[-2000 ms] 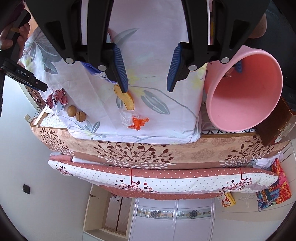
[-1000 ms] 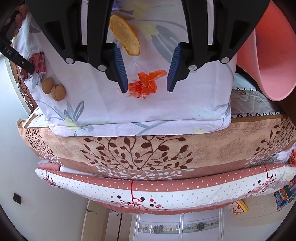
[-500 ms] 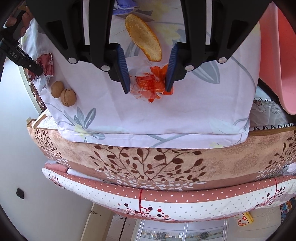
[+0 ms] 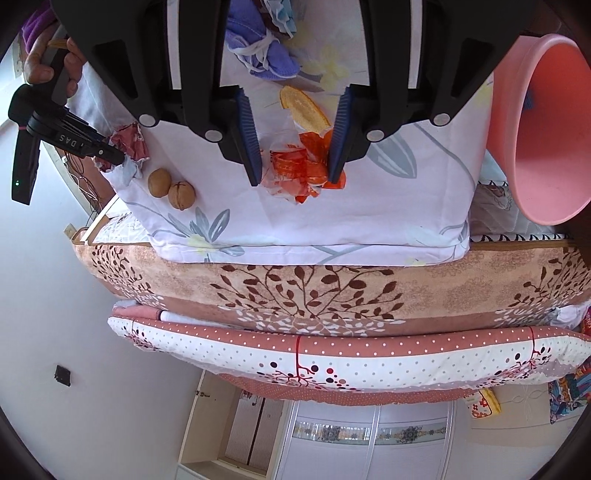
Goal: Collect trash
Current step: 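Carry orange wrapper and crumpled paper over the pink bucket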
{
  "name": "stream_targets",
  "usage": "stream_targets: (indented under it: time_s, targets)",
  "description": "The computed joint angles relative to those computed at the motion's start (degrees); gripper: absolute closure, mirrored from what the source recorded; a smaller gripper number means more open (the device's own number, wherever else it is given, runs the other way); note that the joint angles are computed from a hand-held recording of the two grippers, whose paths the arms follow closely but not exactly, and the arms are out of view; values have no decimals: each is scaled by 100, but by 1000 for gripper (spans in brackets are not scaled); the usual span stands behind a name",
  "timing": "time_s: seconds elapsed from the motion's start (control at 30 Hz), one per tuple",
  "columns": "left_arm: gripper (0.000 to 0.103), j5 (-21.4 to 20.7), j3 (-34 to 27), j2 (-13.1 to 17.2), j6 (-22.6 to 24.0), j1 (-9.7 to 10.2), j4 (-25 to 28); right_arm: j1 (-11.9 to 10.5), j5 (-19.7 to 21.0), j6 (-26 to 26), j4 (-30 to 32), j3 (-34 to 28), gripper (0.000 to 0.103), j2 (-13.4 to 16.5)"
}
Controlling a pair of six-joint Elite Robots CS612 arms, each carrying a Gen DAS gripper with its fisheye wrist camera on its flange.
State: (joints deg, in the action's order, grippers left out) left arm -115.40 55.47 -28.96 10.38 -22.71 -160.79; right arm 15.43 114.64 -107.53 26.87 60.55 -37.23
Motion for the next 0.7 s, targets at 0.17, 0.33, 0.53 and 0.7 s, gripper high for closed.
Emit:
stream_targets:
  time_s: [0.17,0.33,0.53,0.7]
  targets:
    - [67,-42,437,-234,115,39,-370,16,110,107,84,-20,66,13]
    - [67,-160,763,-400,207,108,-691,30,193,120,468,-258,70,131]
    - [67,-347,1035,-514,188,202,-977,223,565,-183,1087,-757,74,332]
    - [67,-456,1187,-575,196,263,-1212,379,674,-294,936,-790,74,248]
